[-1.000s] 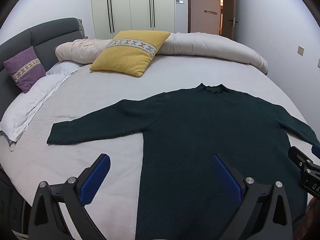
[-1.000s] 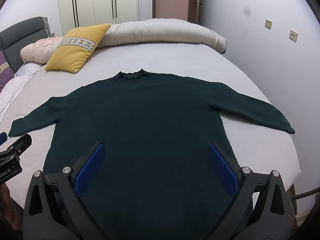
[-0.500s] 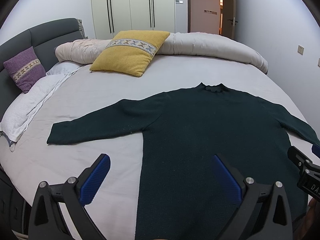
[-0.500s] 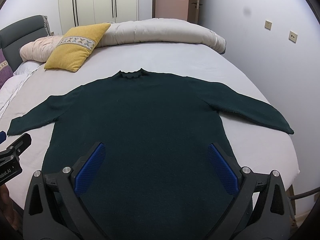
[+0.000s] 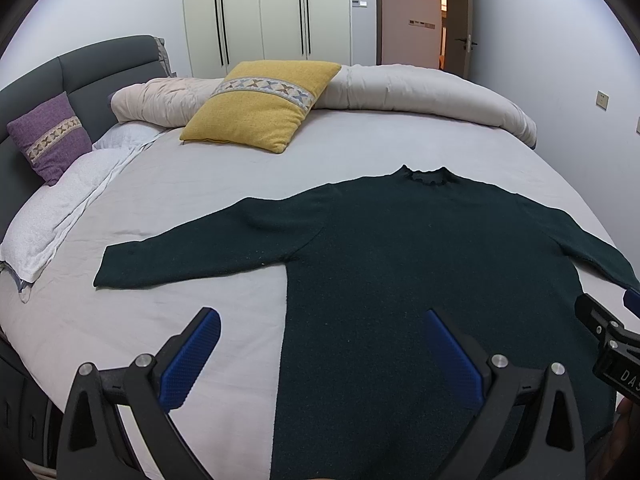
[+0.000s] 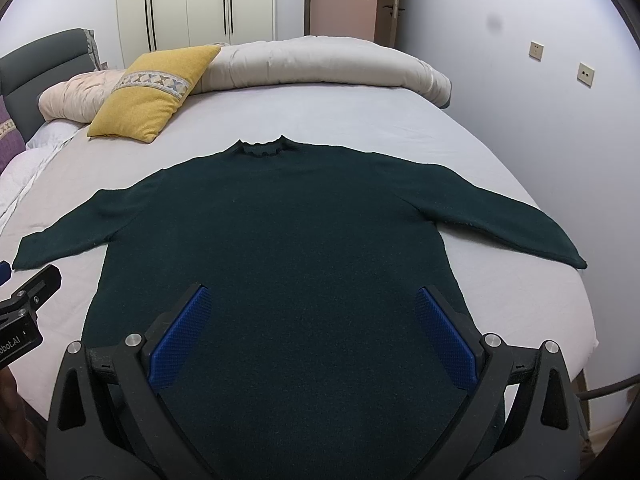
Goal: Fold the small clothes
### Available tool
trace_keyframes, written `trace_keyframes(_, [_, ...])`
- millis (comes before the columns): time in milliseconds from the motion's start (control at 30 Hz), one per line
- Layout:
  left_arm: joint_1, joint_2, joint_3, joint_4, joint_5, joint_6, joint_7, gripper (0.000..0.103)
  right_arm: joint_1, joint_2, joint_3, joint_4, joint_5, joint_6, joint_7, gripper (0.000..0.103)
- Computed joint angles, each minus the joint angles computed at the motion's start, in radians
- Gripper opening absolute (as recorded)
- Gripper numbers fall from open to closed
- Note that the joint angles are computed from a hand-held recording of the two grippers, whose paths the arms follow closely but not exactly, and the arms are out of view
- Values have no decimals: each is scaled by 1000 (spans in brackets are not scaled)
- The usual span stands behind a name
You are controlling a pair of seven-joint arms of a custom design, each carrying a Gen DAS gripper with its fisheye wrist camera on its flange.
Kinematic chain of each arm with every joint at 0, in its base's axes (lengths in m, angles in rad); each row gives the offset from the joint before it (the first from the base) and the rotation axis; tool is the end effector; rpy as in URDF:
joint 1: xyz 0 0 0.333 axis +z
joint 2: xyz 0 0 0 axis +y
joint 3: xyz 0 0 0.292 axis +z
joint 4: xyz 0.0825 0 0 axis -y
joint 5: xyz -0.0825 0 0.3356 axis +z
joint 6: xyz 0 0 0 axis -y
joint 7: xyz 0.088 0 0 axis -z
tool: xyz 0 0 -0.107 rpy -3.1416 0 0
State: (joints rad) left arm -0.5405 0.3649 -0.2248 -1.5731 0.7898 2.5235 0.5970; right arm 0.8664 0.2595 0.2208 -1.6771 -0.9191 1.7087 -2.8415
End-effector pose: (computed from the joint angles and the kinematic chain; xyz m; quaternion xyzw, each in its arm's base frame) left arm 0.4824 -0.4420 0.4952 -0.5590 0.7327 -0.2991 0.2473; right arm 0.3416 0.4655 0.4605 -0.4467 0.7921 -0.3733 0.1835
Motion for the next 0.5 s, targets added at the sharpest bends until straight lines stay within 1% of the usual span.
trace_keyframes(500, [1, 1, 0, 1, -3, -1, 5, 103, 1, 7, -2, 6, 3, -2, -2, 103])
